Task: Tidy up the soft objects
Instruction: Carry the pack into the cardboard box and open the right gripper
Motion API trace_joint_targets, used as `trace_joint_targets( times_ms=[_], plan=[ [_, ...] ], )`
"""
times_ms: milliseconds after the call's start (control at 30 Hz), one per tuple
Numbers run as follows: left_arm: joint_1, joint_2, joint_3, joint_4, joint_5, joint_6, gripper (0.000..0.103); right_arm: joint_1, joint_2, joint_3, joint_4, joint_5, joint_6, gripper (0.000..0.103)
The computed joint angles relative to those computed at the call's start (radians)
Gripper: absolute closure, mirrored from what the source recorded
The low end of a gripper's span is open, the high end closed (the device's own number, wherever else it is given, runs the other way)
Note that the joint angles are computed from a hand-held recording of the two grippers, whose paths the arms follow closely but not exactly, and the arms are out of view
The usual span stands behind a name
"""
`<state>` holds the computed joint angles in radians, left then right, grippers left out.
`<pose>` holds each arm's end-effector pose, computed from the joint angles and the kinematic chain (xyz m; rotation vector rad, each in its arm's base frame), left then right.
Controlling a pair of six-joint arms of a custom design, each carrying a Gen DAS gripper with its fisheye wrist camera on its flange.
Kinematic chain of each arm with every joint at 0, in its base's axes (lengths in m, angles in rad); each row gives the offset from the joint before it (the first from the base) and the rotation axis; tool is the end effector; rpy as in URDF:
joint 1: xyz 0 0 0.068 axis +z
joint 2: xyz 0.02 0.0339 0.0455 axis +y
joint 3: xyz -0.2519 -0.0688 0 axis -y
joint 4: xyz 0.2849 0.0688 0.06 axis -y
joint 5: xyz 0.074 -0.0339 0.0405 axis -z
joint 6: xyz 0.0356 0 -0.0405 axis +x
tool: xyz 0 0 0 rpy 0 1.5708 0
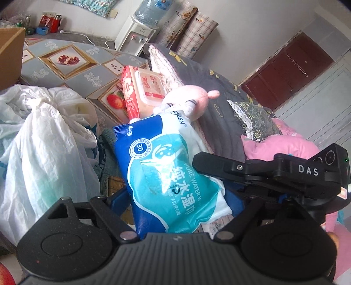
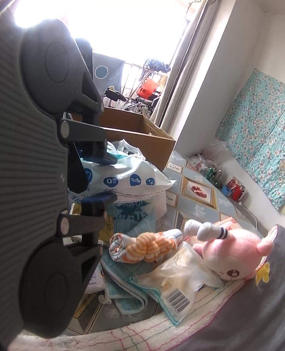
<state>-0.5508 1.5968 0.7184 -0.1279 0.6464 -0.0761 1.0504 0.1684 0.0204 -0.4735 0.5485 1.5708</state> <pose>0.2524 -0.1802 0.0978 0.8588 2.4734 -1.0633 0.0893 0.1184 0.1123 0.8821 2.0647 0.9425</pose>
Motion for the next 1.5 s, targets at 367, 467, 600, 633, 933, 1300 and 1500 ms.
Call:
trace_joint_targets(
  times_ms=[367, 467, 600, 633, 933, 1300, 1500],
  plan=[
    [0.212, -0.295, -0.054, -0.201, 0.077, 0.128, 0.015, 0.052, 0.545, 0.300, 0.326, 0.046, -0.149, 0.076],
    [0.301, -0.322, -0.031, -0.257, 0.094, 0.183, 0.015, -0.005, 0.709, 0.382, 0.463, -0.030, -0.229, 0.076],
    [0.434, -0.298, 0.047, -0.348, 0.110, 0.263, 0.015, -0.088, 0.943, 0.516, 0.624, -0.164, -0.315, 0.076],
    [0.463, -0.283, 0.071, -0.366, 0.108, 0.280, 0.015, -0.110, 1.010, 0.563, 0.654, -0.204, -0.335, 0.076],
    [0.661, -0.005, 0.383, -0.474, 0.029, 0.359, 0.014, -0.258, 1.569, 1.055, 0.741, -0.519, -0.388, 0.076],
    [0.639, 0.525, 0.951, -0.585, -0.121, 0.318, 0.014, -0.388, 2.070, 1.545, 0.709, -0.653, -0.256, 0.075],
    [0.601, 0.657, 1.100, -0.459, -0.337, 0.279, 0.020, -0.434, 2.386, 1.969, 0.530, -0.600, -0.237, 0.075]
  ],
)
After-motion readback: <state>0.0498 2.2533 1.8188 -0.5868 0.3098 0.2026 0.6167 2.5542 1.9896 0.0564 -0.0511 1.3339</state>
